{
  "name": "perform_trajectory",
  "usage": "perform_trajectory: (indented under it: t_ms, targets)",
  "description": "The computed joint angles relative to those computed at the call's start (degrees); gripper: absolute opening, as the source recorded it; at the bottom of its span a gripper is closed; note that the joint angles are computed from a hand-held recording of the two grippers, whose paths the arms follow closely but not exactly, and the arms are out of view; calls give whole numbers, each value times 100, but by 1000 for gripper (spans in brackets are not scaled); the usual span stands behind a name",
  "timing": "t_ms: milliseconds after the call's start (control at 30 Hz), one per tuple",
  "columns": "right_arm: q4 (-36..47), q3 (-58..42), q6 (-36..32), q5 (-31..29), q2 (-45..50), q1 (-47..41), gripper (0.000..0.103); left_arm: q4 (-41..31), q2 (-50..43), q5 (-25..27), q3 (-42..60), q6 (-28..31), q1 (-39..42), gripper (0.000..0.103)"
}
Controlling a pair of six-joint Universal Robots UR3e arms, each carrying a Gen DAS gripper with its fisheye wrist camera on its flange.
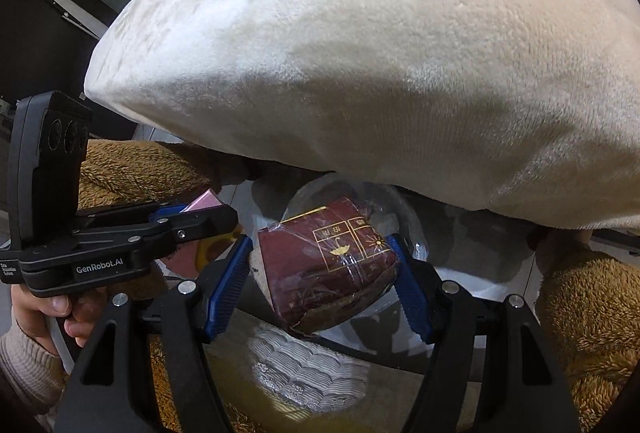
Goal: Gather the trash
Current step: 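Carry the pink wrapper and brown packet down toward the trash bin, then open both tools to drop the wrapper and packet into the bin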
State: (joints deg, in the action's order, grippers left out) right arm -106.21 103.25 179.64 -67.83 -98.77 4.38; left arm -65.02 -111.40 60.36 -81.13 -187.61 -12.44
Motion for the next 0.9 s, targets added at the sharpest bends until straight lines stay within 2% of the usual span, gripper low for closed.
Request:
perform_trajectory:
  t_ms: [300, 700, 833, 867, 900]
  targets:
    - [140, -116, 141, 53, 615, -18, 68, -584, -406, 53, 408, 38, -89, 24]
    - [122, -220, 211, 78, 993, 117, 68, -763, -586, 261, 483, 130, -89, 24]
    - [38, -162, 322, 57, 998, 99, 69, -810, -584, 464, 584, 99, -149, 28]
    - [6, -134, 355, 44, 974, 96, 70, -834, -599, 504, 623, 82, -173, 28]
    - [-36, -97, 383, 47, 950, 75, 77, -914, -640, 506, 686, 103, -179, 33]
